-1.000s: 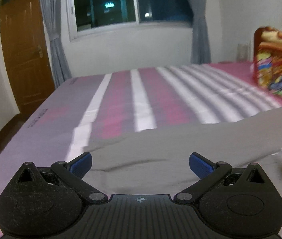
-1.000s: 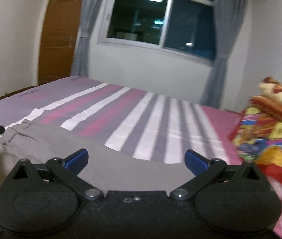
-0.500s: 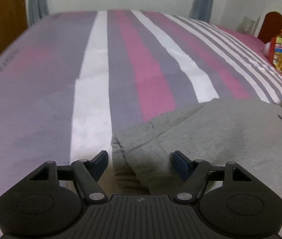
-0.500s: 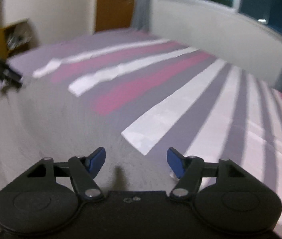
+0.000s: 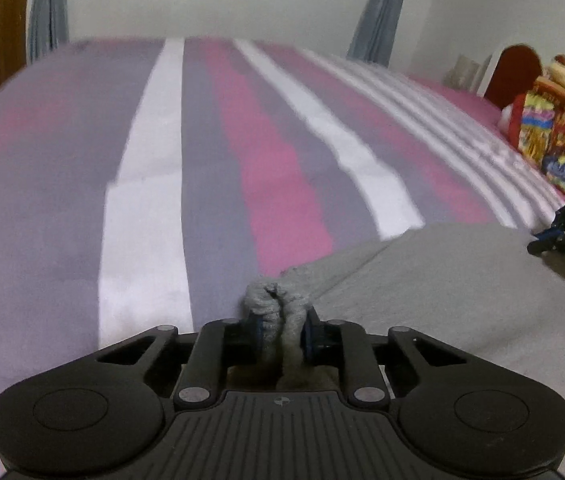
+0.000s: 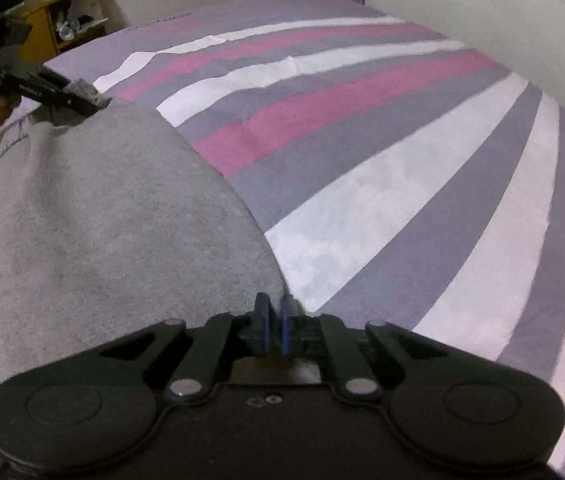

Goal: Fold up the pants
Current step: 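Lift the cuffs with both tools and fold them over toward the waistband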

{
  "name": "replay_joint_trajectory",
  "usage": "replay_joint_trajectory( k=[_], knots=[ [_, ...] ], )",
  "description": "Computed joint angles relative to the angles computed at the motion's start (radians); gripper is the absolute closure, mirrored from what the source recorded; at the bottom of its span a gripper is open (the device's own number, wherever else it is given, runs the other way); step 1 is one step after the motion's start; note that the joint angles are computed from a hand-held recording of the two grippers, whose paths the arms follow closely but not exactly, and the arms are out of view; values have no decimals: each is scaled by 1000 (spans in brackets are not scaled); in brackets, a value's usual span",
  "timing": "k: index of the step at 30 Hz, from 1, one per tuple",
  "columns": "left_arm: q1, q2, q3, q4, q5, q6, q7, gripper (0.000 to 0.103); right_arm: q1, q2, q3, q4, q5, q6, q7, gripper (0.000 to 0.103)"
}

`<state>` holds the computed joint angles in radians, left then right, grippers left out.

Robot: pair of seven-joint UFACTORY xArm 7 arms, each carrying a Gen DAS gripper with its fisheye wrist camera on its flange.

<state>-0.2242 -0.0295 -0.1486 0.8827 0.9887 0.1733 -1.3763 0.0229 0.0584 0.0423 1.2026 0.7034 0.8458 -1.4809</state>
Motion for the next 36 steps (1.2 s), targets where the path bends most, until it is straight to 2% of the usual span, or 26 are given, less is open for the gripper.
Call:
replay_joint_trajectory(
  k=[3,5,7,9,11,13,16,18,20,22,23,24,25,26,27,29,30,32,35,36],
  knots=[
    [27,-120,-39,-47,209,2,-188,85,5,-124,-8,-99,113,-58,-96,99],
    [54,-219,-73,-95,264,-12,-245,85,22,-242,-42,-181,176,-74,-165,99],
    [57,-333,-102,-154,249,-20,-251,85,40,-370,-89,-262,206,-62,-232,99],
    [30,-452,-108,-228,184,-23,-220,89,49,-508,-143,-344,201,-28,-275,99],
    [-48,-566,-107,-297,76,31,-139,89,62,-651,-170,-449,183,-29,-306,99],
    [-111,-670,-133,-364,-11,83,-111,89,52,-801,-200,-554,130,9,-302,99],
    [-199,-776,-205,-438,-150,185,-117,89,16,-966,-241,-678,41,83,-236,99],
    [-205,-802,-269,-472,-215,206,-171,89,-11,-1022,-255,-745,-4,103,-171,99],
    [-206,-794,-334,-490,-285,234,-222,89,-33,-1031,-229,-809,-28,63,-80,97],
    [-218,-778,-387,-495,-353,280,-243,88,-56,-1005,-191,-841,-57,20,33,88],
    [-232,-779,-412,-483,-398,345,-244,85,-57,-990,-180,-843,-66,3,79,84],
    [-252,-790,-430,-477,-450,409,-248,75,-61,-993,-187,-843,-78,4,116,81],
    [-271,-817,-448,-484,-493,453,-258,60,-65,-1009,-206,-839,-84,17,151,77],
    [-286,-851,-472,-485,-531,506,-271,52,-67,-1020,-238,-827,-89,39,182,64],
    [-302,-884,-498,-482,-565,560,-288,39,-66,-1023,-271,-811,-95,63,209,59],
    [-328,-968,-557,-481,-620,639,-362,35,-70,-1033,-328,-785,-113,103,264,62],
    [-335,-1009,-580,-490,-634,633,-407,35,-73,-1045,-339,-781,-119,110,301,62],
    [-321,-1061,-623,-511,-655,564,-511,35,-62,-1032,-337,-773,-114,97,382,62],
    [-235,-1072,-676,-555,-677,358,-681,35,-26,-941,-309,-740,-93,42,534,62],
    [-197,-1056,-689,-565,-684,289,-725,35,-38,-951,-296,-754,-92,39,580,61]
  ],
)
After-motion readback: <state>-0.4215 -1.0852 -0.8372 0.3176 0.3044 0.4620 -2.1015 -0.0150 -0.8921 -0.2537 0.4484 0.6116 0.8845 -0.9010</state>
